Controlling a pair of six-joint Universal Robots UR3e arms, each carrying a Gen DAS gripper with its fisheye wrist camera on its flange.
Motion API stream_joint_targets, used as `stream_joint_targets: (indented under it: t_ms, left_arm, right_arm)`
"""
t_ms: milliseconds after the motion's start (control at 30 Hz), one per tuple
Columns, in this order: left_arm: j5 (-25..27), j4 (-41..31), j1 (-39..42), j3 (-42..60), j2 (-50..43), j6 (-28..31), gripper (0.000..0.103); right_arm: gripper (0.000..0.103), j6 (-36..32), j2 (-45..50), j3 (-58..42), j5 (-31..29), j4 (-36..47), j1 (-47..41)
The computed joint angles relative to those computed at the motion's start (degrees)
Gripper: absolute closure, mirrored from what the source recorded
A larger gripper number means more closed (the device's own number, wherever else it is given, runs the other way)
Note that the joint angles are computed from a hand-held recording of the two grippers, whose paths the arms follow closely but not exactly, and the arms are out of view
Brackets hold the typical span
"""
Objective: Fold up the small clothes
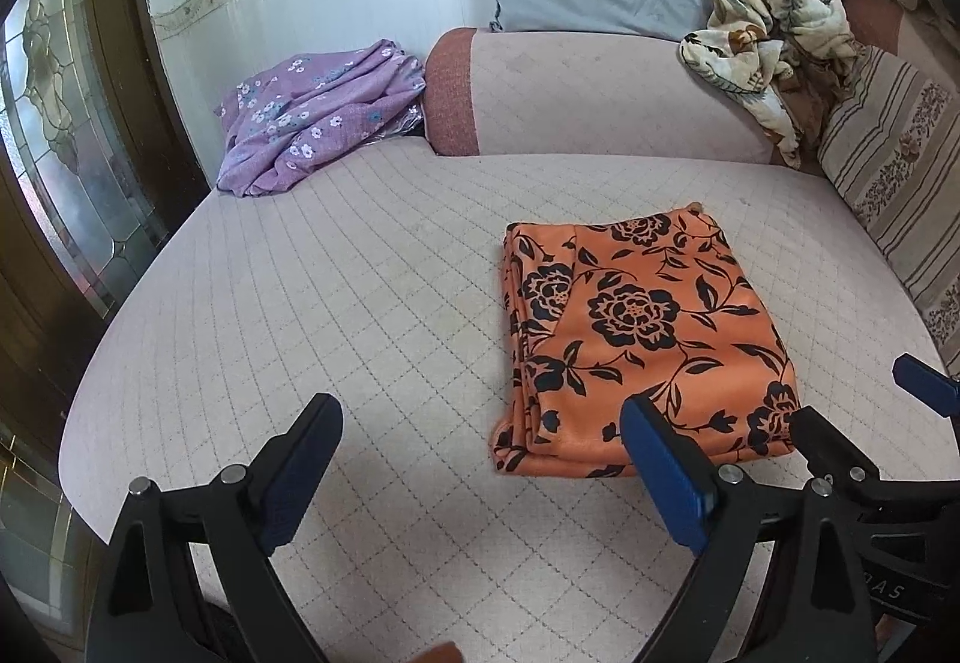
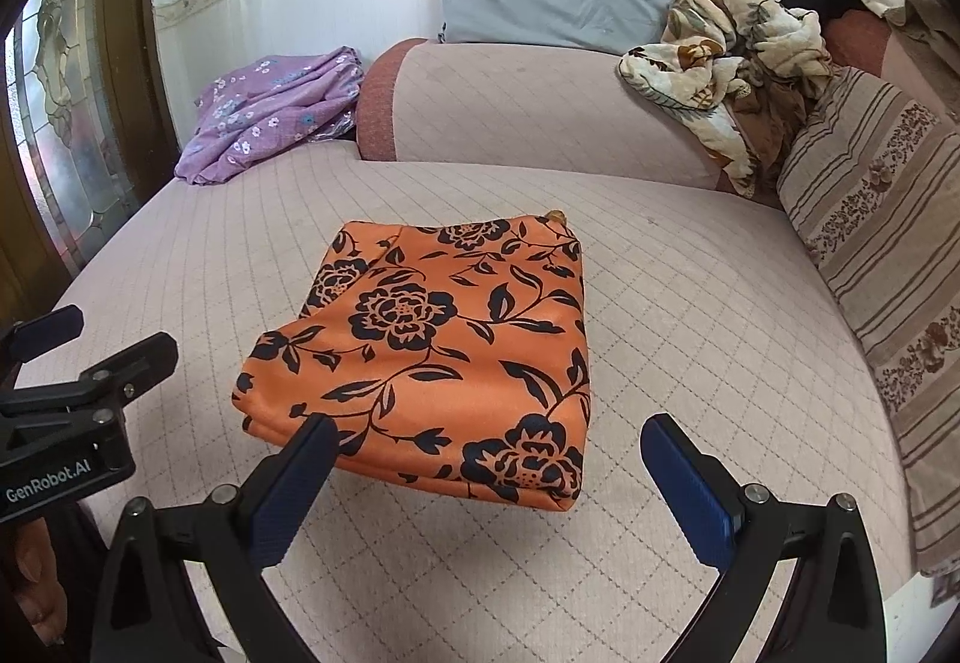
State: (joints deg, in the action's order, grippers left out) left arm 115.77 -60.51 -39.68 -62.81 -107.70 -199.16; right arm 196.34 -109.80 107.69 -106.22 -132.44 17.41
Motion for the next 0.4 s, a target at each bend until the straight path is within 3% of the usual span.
stream_joint_targets:
  t_ms: [400]
  left_arm:
    - [-2.6, 3.8, 0.7, -1.3, 0.7, 1.0, 0.009]
  right_arm:
    - [0.001, -0.2, 2.2, -1.6, 0.0, -0.7, 0.6]
